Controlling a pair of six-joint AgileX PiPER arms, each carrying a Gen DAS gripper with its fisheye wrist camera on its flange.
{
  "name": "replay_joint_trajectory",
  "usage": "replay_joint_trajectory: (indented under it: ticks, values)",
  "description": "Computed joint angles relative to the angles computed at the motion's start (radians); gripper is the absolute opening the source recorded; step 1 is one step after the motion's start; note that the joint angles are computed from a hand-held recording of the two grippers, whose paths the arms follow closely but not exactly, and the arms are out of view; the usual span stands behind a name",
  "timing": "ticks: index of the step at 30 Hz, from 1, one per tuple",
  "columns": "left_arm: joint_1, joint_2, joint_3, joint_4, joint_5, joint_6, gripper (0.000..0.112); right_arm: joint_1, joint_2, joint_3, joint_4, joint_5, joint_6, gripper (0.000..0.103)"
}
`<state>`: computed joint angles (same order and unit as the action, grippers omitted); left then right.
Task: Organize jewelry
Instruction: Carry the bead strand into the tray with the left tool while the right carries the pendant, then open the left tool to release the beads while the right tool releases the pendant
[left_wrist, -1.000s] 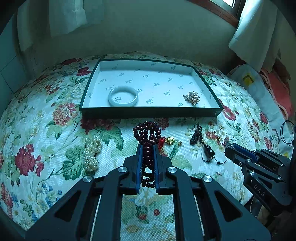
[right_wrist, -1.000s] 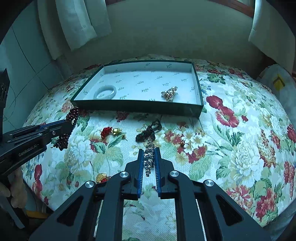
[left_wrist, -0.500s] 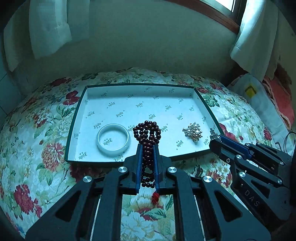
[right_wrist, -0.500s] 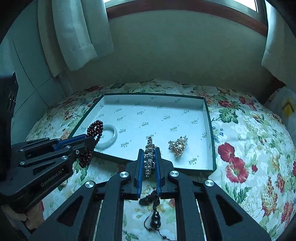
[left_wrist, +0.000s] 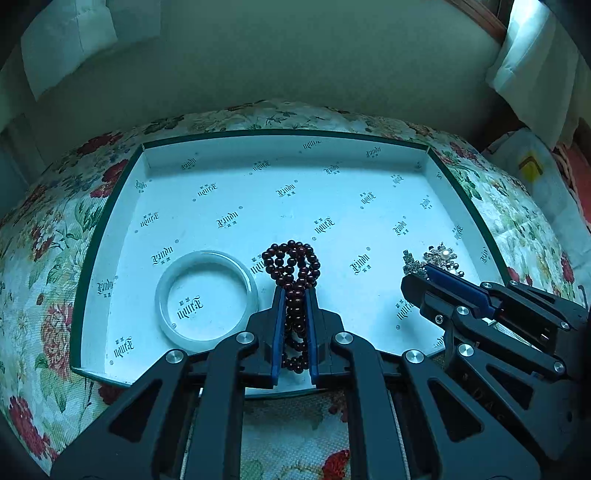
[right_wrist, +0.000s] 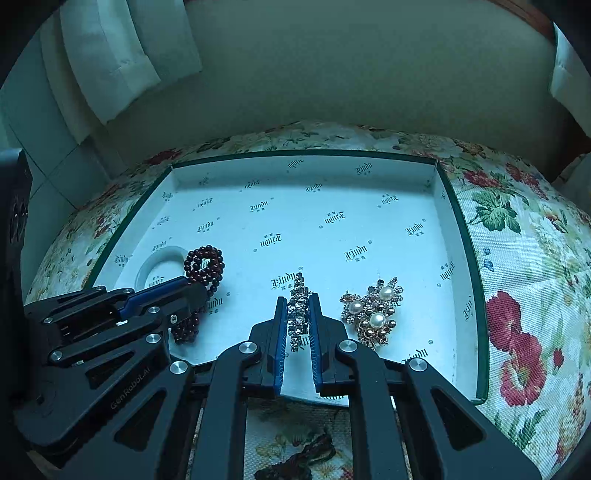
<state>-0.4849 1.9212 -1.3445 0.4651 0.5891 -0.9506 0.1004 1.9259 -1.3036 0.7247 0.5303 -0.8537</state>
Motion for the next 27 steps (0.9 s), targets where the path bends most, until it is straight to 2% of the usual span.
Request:
replay_joint_trajectory:
  ticks: [11,15,20,23,27]
  values:
    - [0.010,0.039,-0.030,0.030,-0.010,0.003,0.013,-0.003,0.060,-0.038,0.020,0.012,0.007,0.012]
    - [0.019,0.038,-0.031,0.005,-0.012,0.012,0.025,-0.004,0.061,-0.041,0.018,0.014,0.009,0.013]
    - [0.023,0.025,-0.025,-0.016,-0.013,0.026,0.032,-0.013,0.055,-0.040,0.038,0.018,-0.004,0.014]
    - [0.022,0.013,-0.023,-0.005,-0.013,0.008,0.046,-0.015,0.050,-0.041,0.040,0.019,-0.003,0.014]
    - [0.027,0.004,-0.029,-0.002,-0.010,0.008,0.050,-0.021,0.040,-0.039,0.056,0.023,-0.010,0.015]
